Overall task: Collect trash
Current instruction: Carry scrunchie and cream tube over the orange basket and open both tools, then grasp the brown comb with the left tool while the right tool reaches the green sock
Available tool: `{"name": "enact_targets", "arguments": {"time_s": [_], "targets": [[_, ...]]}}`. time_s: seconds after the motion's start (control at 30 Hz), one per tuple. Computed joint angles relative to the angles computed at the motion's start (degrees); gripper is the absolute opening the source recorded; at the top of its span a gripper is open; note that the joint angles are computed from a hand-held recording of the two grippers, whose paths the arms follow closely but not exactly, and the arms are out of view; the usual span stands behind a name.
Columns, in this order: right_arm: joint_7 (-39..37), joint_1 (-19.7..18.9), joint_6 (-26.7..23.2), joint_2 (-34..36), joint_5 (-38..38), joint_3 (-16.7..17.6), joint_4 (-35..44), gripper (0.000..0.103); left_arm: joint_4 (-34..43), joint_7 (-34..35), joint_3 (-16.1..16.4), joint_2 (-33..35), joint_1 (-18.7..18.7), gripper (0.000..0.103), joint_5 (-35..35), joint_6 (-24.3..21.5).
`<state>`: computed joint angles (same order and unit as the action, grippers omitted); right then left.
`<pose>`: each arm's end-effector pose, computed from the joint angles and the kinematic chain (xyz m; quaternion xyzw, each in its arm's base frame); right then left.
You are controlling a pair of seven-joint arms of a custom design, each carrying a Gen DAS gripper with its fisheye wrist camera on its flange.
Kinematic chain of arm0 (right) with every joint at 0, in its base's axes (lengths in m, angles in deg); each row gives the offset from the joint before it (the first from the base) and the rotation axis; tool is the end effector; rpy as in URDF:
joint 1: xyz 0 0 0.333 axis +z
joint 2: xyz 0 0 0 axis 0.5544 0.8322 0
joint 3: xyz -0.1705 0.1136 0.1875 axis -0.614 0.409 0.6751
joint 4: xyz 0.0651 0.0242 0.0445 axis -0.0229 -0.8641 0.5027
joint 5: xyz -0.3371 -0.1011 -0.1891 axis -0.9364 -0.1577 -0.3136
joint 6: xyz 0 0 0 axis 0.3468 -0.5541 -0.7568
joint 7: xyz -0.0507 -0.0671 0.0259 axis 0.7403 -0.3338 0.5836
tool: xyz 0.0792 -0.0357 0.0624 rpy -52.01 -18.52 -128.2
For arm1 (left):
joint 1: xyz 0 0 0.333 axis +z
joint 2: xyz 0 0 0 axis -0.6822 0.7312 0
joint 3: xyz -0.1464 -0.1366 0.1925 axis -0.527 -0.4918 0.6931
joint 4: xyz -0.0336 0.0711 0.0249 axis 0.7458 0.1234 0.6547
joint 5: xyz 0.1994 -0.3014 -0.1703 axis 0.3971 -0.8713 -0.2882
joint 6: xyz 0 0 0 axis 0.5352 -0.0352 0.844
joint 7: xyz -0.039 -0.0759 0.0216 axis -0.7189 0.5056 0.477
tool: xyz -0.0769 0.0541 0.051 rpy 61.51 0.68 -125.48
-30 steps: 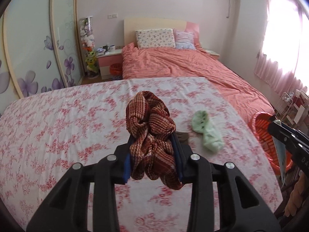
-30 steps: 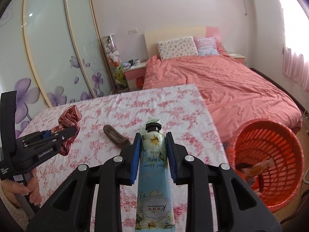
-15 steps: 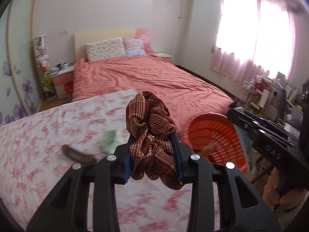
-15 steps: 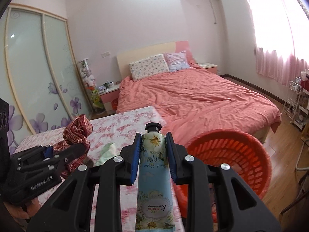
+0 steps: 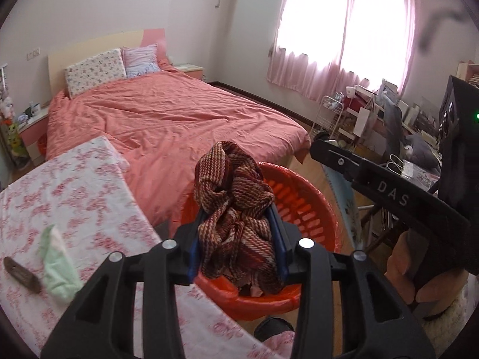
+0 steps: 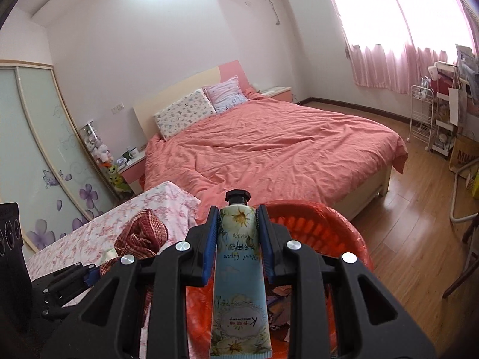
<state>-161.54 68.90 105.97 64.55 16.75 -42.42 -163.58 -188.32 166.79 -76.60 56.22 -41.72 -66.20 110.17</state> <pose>0.5596 0.4022 0.4896 -0.4420 0.7331 -0.3113 0.4127 0.6470 -0.1072 0.4948 -0.3854 0.8208 -0.4075 0.1085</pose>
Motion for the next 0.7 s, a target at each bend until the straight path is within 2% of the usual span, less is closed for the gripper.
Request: {"name": "enact_targets", "arguments": {"time_s": [0.03,0.1,0.13,0.17,0.23,0.43,0.6,0.7], "targets": [[-0.02,-0.61,0.95,0.26,0.75,-0.12,-0.23,0.027,0.24,-0.67,-0.05,0.60,-0.44,0.050,0.94,0.79],[0.38,-1.26,1.71,0.48,1.93,-0.40,-0.89,0.035,1.26,-3.57,-0.01,2.67,-1.45,0.060,4.44,2.75],[0.32,-1.46,1.61,0.67,2.55,-0.52,-1.09,0.050,1.25,-5.20,0.01,3.28,-1.83,0.063,6.29,4.15],[0.35,-1.37,1.24,0.60,2.81,-0.57,-1.44,0.060,1.12,-6.20,-0.05,3.66,-1.81,0.064,7.44,5.11],[0.51,-0.98,0.21,0.78,3.08,-0.48,-1.83,0.061,1.02,-7.81,0.02,4.45,-1.36,0.068,9.44,6.51],[-6.10,0.44,-3.64,3.16,5.86,0.16,0.60,0.074,-1.01,-12.23,0.83,4.72,1.32,0.081,14.18,10.77],[-13.45,2.85,-6.38,6.98,7.76,0.03,5.83,0.079,-3.04,-14.87,2.22,4.08,3.84,0.082,17.17,14.49],[-17.23,3.87,-5.82,9.40,10.13,-0.36,8.99,0.083,-2.08,-20.95,4.95,5.81,4.52,0.083,23.08,17.82]]}}
